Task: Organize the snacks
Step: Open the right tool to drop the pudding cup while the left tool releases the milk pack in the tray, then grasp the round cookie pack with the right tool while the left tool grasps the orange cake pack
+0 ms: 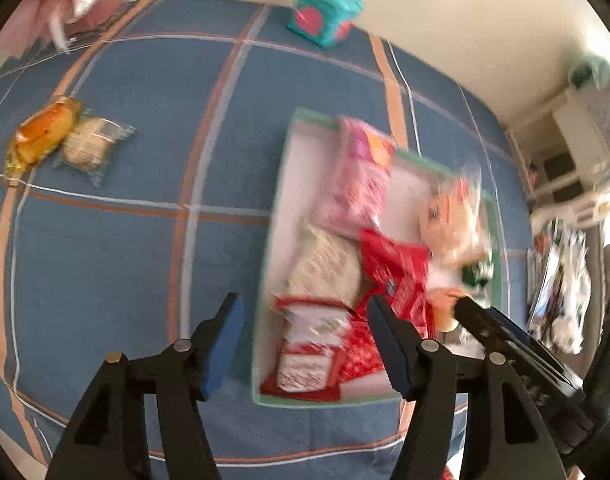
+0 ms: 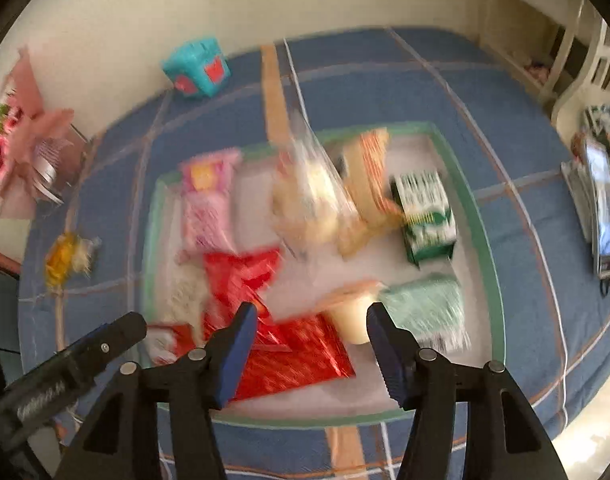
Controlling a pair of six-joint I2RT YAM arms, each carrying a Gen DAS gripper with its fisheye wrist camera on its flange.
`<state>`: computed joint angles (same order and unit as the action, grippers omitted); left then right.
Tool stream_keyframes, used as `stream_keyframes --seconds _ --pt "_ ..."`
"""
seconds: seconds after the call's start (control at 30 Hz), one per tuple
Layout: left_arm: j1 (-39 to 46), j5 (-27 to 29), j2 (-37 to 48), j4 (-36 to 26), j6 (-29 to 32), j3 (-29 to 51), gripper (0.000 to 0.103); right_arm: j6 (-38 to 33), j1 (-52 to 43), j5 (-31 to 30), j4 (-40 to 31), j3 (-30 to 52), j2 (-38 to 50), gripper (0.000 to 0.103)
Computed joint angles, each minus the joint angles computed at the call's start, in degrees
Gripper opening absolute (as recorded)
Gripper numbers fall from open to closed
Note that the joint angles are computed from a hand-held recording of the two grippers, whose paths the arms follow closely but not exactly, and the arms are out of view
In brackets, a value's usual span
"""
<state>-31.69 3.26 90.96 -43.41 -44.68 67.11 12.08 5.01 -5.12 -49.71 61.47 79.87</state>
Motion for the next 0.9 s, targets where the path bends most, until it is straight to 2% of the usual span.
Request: stream_keyframes --seconds 0.13,0.17,0.23,0.33,0.5,0.57,0.63,0.7,0.83,0.9 --pt "8.61 -3.95 -3.94 -3.92 3.79 -0.50 0.068 3.04 6.89 1.69 2.57 4.08 0.27 0.062" --pt "11.71 -5.06 -4.92 -4.56 6.37 -0.53 0.070 3.82 9.45 1.58 3.51 5.48 1.28 0.063" --pt "16.60 -7.23 -6.10 -5.42 12.30 -0.39 0.074 4.29 14.08 2.03 4.76 8.72 4.77 0.064" --pt "24.48 -11.60 -4.99 -7.26 22.54 1.59 0.075 3.69 20.39 0.91 4.92 13.98 10.91 0.064" --pt "34.62 -12.74 -2.60 -4.42 39.42 1.76 0.075 1.94 28.71 -3.72 7.63 23.79 26.20 0.065" --pt "36.26 -13.32 -1.36 -2.43 44.78 1.26 0.075 -0.93 30.82 -3.56 7.47 28.21 31.78 0.074" --pt "37.28 -12.01 0.65 -0.40 48.52 1.08 0.075 -3.65 32.70 -1.52 7.33 31.83 36.03 0.080" --pt "38.44 -10.14 3.37 0.78 51.86 2.13 0.075 -5.82 33.56 -0.83 6.65 35.76 39.92 0.080" --pt "38.29 -10.34 8.75 2.84 55.67 4.49 0.075 -10.74 34.95 -0.08 3.33 44.23 47.57 0.080" --pt "38.73 -8.66 12.42 3.31 56.08 6.71 0.075 -12.33 34.98 -0.68 1.79 48.08 50.81 0.086"
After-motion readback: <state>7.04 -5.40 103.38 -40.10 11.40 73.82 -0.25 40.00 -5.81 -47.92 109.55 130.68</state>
